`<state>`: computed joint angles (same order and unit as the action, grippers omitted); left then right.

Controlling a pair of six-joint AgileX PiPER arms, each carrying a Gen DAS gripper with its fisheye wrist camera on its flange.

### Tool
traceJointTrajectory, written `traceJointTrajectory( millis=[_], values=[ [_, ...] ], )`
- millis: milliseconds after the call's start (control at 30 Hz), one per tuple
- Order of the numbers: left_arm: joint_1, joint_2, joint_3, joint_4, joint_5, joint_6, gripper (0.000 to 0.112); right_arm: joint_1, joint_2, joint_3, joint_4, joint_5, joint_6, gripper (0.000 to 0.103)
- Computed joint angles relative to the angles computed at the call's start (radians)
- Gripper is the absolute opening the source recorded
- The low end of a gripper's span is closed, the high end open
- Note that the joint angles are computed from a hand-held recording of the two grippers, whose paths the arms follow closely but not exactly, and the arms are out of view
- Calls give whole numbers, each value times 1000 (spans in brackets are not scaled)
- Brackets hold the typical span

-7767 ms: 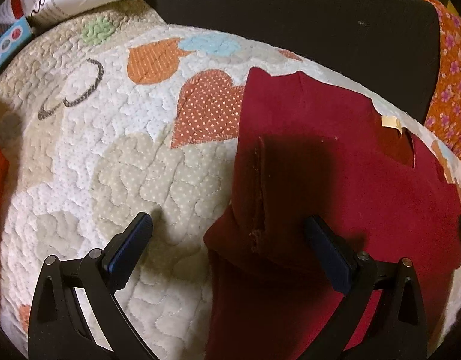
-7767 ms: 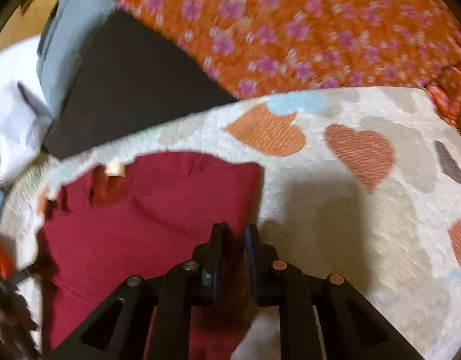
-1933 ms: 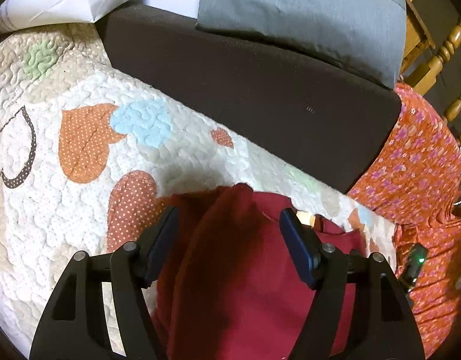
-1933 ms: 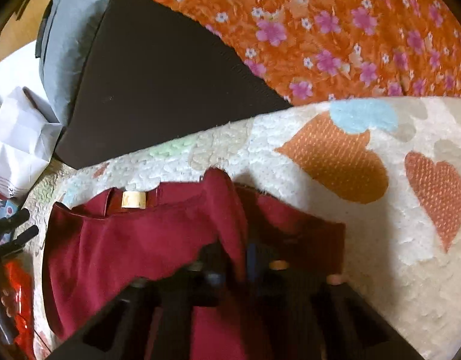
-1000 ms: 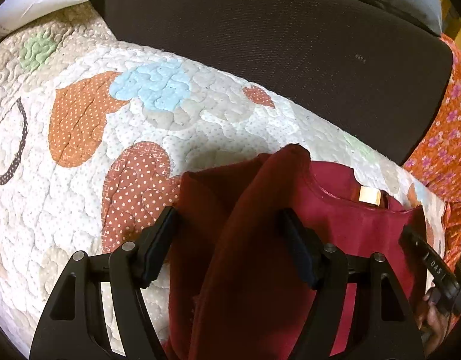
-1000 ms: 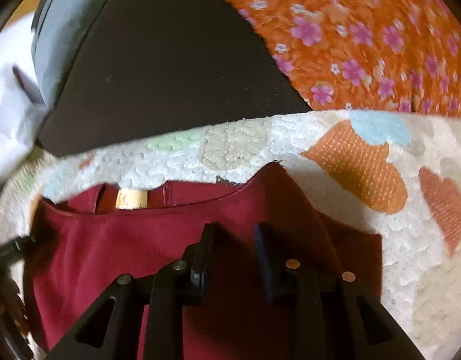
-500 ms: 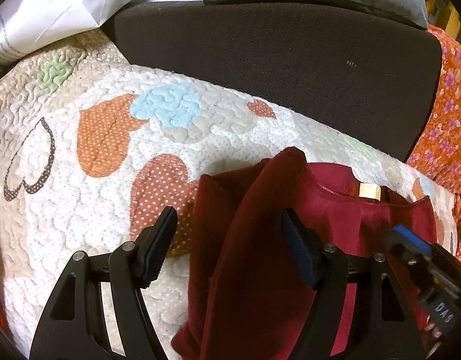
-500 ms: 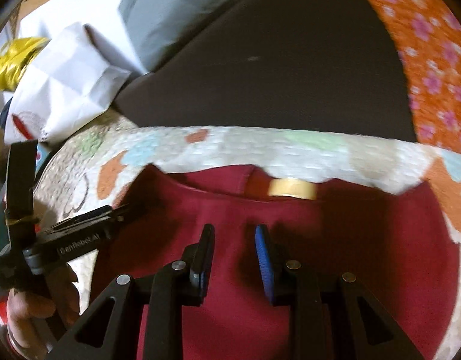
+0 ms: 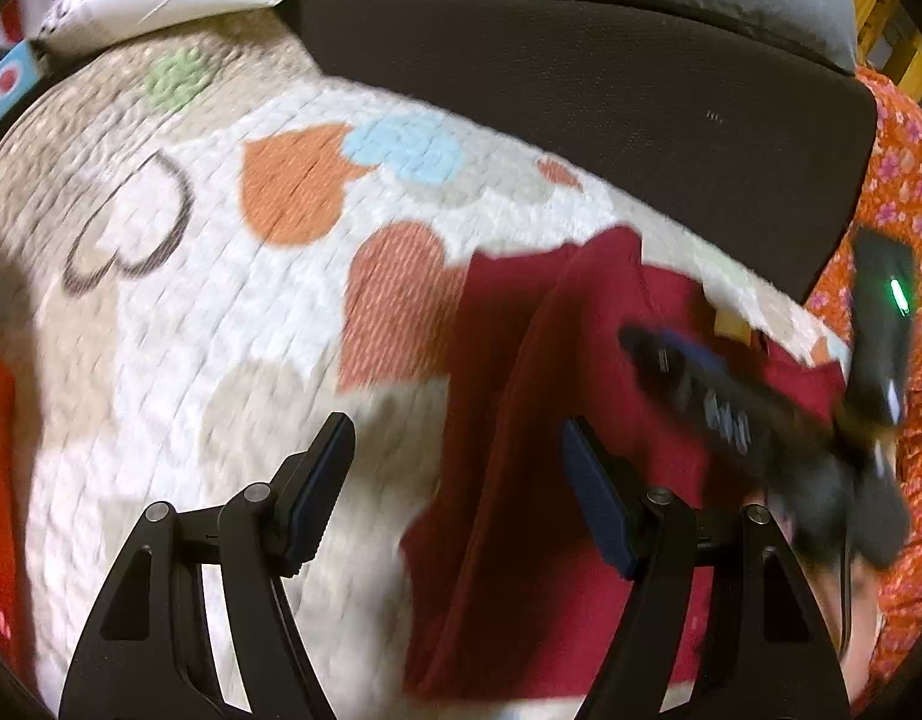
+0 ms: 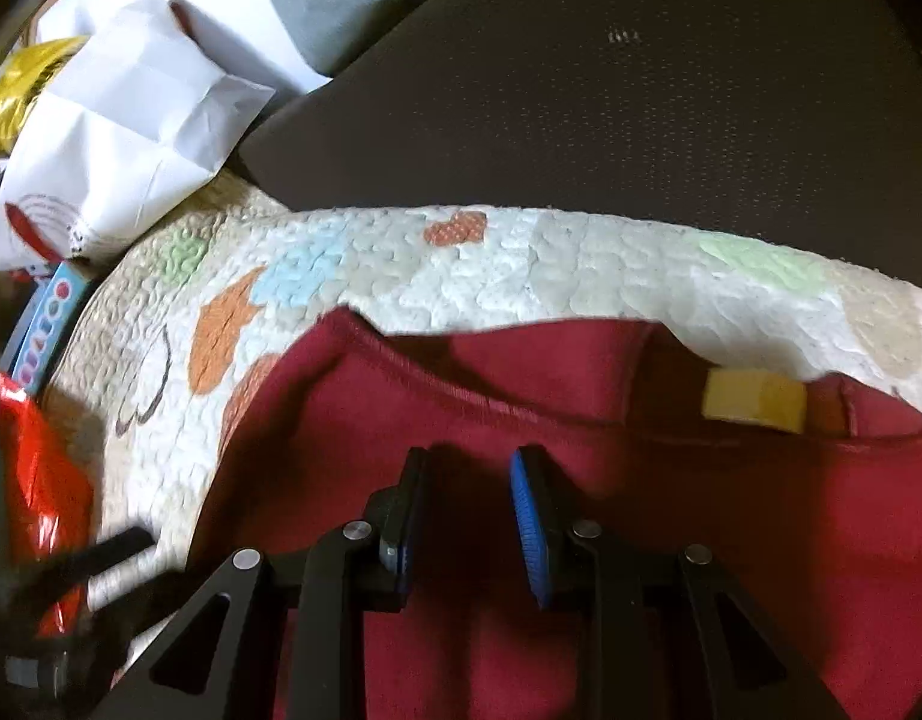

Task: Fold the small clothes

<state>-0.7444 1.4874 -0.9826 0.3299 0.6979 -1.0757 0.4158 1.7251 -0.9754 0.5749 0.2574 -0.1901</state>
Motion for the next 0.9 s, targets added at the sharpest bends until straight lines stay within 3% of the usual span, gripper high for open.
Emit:
traceJointTrajectory(
  millis=[100,200,300,367,433,567,700,800,900],
  values=[
    [-37,-42,58,6,0,-66,72,13,12,-36,-122,12,135,27],
    [-82,-68,108,43,-11,-160,72,22,-28,-12,-25,0,46,27],
    [-122,-59,119,127,11,-249,72,60,-54,-6,-110,-30,109,27],
    [-123,-44,119,137,11,-241,72,77,-42,-29,-140,-36,130,27],
    [-98,-43,126,98,-16,-200,72,76,-1,-75,-66,-22,62,27],
    [-68,-38,121,85,-35,-170,72,67,138,-211,-97,59,114,27],
    [-24,-13,116,25,-65,-89,72,67,137,-221,-97,60,118,27],
    [-7,-22,126,-12,-76,-56,72,34,106,-200,61,110,-18,28],
    [-6,-45,136,-9,-64,-54,72,19,69,-174,196,154,-127,43]
  ],
)
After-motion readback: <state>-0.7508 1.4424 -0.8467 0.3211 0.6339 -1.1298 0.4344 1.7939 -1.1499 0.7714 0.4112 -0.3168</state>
